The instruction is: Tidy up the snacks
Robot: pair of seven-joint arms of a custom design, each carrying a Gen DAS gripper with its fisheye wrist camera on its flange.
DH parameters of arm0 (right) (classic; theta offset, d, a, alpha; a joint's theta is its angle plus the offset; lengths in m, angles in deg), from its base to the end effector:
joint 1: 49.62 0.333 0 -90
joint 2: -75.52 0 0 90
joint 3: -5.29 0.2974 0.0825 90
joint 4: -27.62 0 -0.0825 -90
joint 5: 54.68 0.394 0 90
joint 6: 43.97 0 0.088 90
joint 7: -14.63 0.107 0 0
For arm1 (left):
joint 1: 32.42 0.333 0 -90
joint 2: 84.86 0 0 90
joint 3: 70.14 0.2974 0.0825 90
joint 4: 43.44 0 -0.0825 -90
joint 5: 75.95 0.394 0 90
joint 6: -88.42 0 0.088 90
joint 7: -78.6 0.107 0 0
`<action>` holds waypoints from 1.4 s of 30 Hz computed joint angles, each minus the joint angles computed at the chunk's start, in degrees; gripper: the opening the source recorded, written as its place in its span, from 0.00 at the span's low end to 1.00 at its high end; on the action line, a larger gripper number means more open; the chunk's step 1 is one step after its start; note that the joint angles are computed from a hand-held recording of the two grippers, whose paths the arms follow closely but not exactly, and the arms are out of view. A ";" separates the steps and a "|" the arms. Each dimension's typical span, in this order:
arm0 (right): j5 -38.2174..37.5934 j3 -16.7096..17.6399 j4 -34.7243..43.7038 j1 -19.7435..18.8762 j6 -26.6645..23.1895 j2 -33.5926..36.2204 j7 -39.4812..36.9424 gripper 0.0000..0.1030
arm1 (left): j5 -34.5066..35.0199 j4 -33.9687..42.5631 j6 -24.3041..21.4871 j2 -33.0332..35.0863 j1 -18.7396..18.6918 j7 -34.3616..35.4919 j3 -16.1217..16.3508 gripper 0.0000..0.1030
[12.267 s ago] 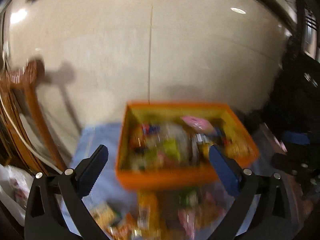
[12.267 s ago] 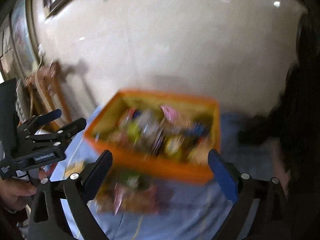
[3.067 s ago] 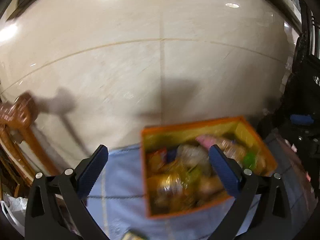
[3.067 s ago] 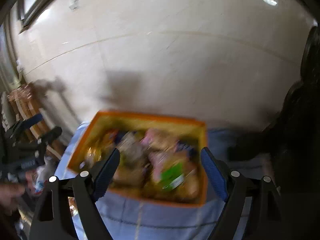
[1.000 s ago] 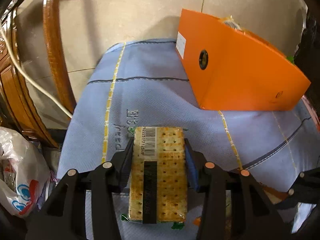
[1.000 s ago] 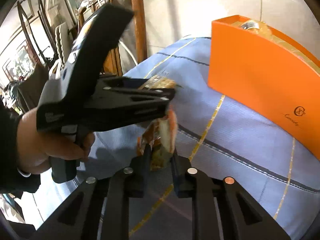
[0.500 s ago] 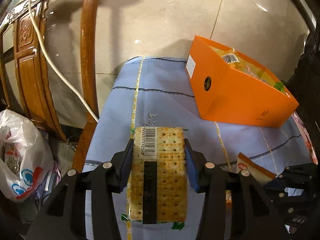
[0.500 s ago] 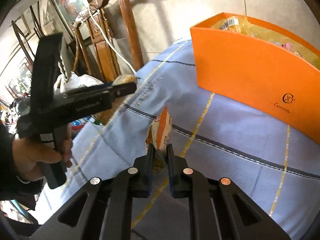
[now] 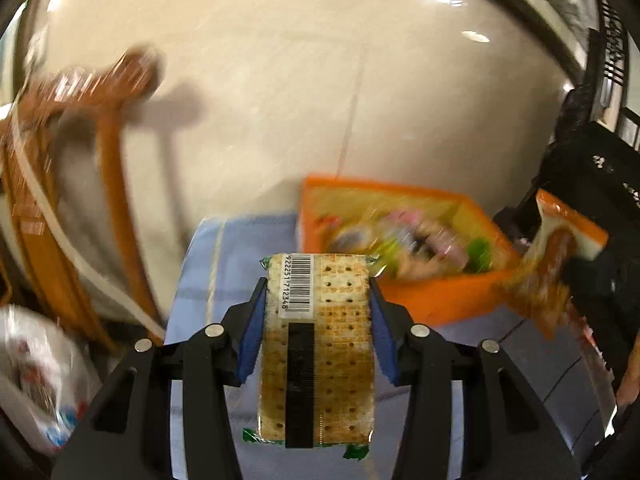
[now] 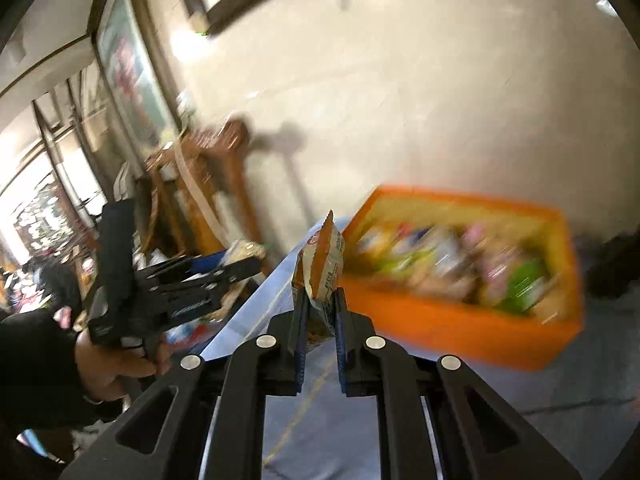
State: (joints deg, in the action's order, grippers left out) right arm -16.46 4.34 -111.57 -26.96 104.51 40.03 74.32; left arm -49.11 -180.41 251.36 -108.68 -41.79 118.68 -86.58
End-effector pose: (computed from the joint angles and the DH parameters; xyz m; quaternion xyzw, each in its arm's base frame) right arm 0.4078 0.1484 0.5918 -0.7623 0.4667 -0.0962 0.4380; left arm 0.4258 -0.2464 0.5407 -0.6349 0.6335 -0.3608 0.2556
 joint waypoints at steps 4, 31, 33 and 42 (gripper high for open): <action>-5.54 0.27 8.09 -4.98 -0.99 4.19 3.40 0.12 | 2.21 13.07 -3.88 7.75 0.22 0.30 -2.18 0.45; -26.92 4.63 10.24 -13.50 4.27 10.12 19.86 0.96 | 8.93 25.05 -21.72 15.86 -9.18 -7.92 0.15 0.96; -27.52 5.60 6.83 -13.93 3.36 5.45 22.12 0.96 | 6.90 21.52 -21.92 11.96 -9.40 -8.07 -0.63 0.96; -28.86 9.51 -7.86 -13.51 -7.29 -17.71 31.87 0.96 | -6.50 8.48 -22.75 -3.86 -14.40 -4.27 -2.17 0.96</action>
